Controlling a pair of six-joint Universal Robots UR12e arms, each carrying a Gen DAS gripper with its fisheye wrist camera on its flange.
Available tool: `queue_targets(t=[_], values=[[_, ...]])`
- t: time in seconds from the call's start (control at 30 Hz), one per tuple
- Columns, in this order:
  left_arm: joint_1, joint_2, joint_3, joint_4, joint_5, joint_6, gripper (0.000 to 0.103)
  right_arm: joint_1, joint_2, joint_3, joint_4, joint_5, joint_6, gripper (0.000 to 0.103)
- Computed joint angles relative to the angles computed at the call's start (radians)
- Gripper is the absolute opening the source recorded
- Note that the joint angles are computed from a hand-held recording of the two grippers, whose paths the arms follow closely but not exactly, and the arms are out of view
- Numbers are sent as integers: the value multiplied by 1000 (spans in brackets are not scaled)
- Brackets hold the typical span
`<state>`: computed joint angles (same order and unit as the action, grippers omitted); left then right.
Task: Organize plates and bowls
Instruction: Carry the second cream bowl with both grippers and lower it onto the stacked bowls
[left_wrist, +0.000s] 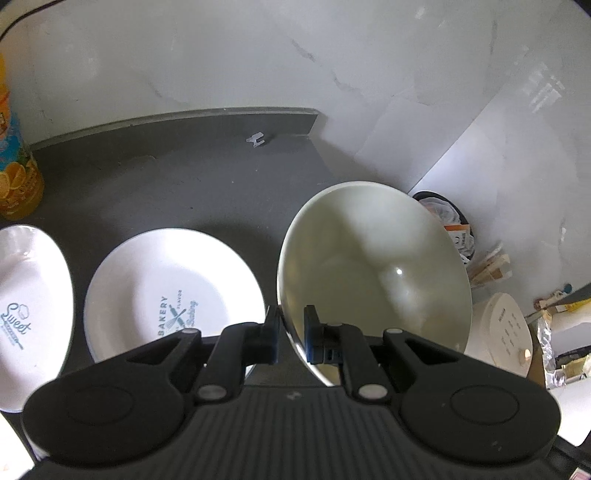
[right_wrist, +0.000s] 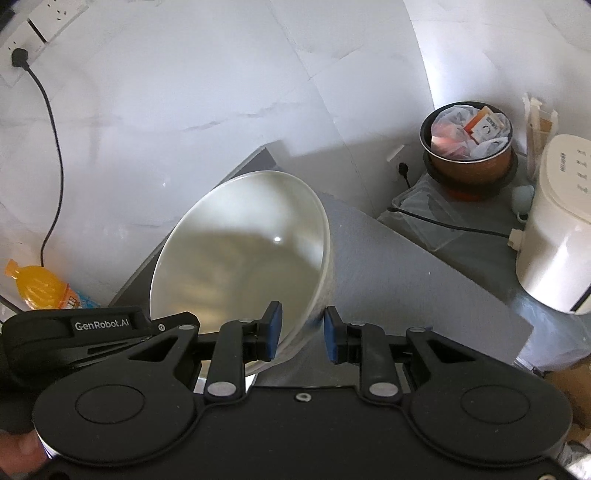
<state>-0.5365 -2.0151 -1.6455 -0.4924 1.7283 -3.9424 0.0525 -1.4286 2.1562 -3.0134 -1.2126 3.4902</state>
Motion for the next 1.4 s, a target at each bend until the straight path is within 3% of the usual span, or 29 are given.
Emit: queue_targets(t=[0.53,0.97,1.4], values=[[-6,105,-119,72,-30,53,12,42,-114,91,15,-49,65,24],[-5,185,-223,75,-72,89,12,100,-180,156,29,-101,117,24],[-7,242,-307,54,-98,109,13,138,-205,182,79,-130,130,24]])
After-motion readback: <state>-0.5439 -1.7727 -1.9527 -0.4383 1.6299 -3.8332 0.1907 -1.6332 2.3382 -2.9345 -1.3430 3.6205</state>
